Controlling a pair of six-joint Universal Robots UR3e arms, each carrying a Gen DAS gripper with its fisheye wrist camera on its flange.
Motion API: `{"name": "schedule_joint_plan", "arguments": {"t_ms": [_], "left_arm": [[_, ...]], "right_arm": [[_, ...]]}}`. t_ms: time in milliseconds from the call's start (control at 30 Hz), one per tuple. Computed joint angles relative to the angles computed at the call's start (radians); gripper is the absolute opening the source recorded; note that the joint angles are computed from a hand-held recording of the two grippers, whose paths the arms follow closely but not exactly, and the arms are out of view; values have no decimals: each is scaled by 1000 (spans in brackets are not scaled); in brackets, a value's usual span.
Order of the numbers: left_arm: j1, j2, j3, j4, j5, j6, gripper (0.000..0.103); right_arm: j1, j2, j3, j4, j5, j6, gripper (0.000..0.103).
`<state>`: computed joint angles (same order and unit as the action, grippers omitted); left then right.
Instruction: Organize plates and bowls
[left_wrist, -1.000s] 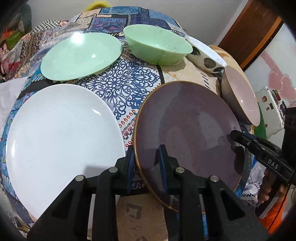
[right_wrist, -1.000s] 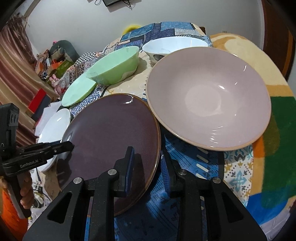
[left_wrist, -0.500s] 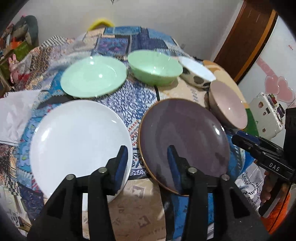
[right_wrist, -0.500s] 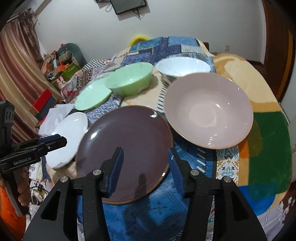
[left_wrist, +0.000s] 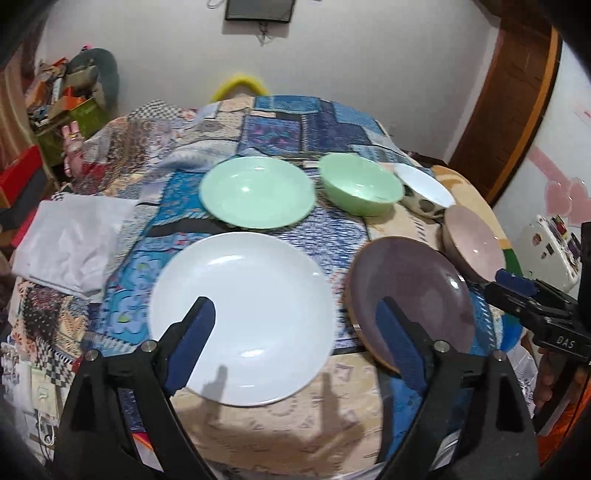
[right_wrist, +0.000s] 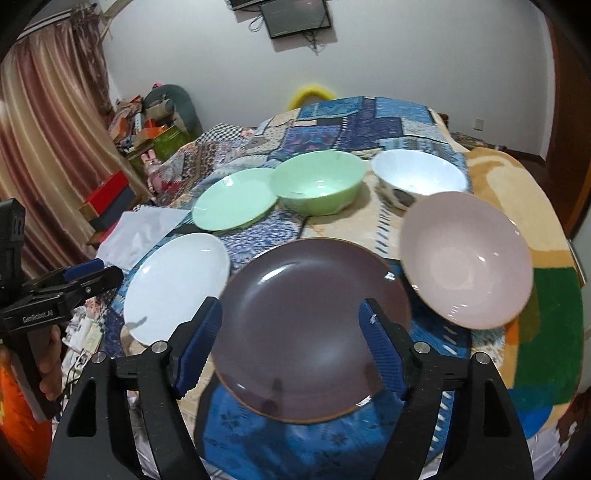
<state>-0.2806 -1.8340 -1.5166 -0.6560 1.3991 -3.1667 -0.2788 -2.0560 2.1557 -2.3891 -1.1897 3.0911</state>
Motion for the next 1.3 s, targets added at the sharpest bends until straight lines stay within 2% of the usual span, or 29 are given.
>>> {"name": "schedule_joint_plan", "arguments": {"t_ms": [400,600,700,767,833,967,1133,1300], "left_arm": [[155,-2,-101,5,-25,14,90],[207,-34,-134,33,-33,37,90],[224,-52,-143,48,-33,51,90],[242,-62,-148,52,-54,56,84],[256,-79,-137,36,-73,64,74],[276,-99,-129,25,-102,72,63],[289,-108,-120,-10,-135,100,42],[304,-117,-115,-61,-170,117,36]], "right_arm": [[223,345,-153,-166,-105,78,73],[267,515,-266,-173,-73,94,73],[286,573,-319,-172,-74,90,70],[301,618,-369,-152,-77,76,60],[309,655,-411,-131,-76,69,54],[321,729,-499,-71,-74,49,37],[330,789,-576,-9,-83,35,30],[328,840,-654,75,-69,13,28]]}}
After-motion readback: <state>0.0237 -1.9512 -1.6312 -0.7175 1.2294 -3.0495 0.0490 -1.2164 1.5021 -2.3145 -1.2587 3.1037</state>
